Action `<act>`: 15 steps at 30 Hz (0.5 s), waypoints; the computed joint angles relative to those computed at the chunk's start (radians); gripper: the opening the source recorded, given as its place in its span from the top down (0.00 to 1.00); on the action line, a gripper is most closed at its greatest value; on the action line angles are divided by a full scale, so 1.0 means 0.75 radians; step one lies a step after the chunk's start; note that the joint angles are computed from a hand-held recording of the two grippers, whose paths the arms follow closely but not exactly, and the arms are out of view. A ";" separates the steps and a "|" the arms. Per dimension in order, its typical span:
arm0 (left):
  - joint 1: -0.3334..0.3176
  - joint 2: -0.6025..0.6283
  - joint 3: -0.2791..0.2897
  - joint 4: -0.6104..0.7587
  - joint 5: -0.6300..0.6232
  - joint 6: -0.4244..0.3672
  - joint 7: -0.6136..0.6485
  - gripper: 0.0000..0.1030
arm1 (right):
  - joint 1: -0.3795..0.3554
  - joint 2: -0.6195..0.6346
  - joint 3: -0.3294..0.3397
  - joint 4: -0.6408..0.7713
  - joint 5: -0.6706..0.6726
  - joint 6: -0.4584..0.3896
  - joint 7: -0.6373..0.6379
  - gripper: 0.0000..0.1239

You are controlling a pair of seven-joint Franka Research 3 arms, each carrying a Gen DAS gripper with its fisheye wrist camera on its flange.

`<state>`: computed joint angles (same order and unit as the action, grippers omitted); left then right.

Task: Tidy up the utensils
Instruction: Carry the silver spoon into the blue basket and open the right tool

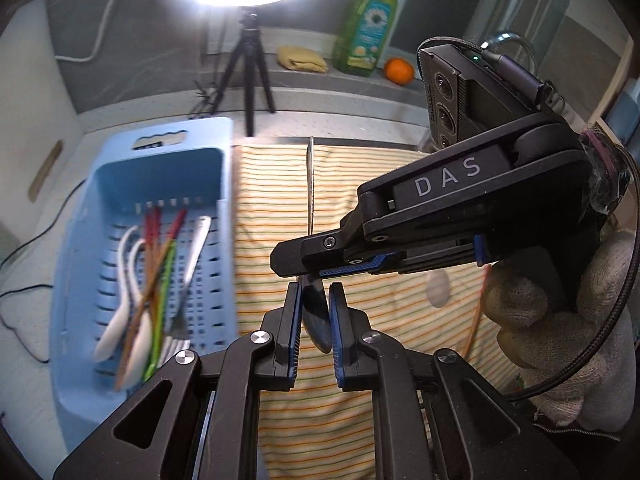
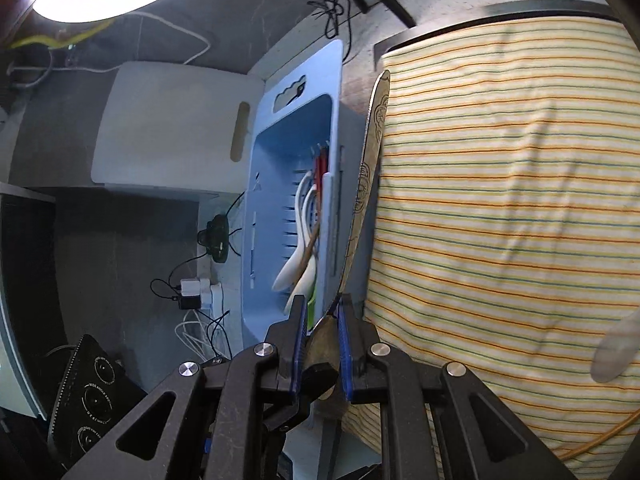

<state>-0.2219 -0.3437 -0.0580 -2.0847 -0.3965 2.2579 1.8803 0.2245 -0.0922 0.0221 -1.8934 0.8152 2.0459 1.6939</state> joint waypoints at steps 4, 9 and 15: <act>0.034 -0.017 0.024 -0.014 0.019 0.003 -0.017 0.89 | 0.029 0.083 0.030 0.089 -0.001 -0.006 -0.001 0.89; 0.064 -0.030 0.041 -0.039 0.031 0.006 -0.047 0.89 | 0.054 0.178 0.062 0.187 -0.034 -0.021 0.016 0.89; 0.084 -0.021 0.072 -0.057 0.002 -0.018 -0.045 0.89 | 0.072 0.259 0.086 0.256 -0.086 -0.045 0.051 0.89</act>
<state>-0.1590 -0.3593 -0.0041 -2.1274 -0.3951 2.2441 1.8470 0.2783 0.1019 0.0862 -1.7018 0.7507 2.0124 1.7319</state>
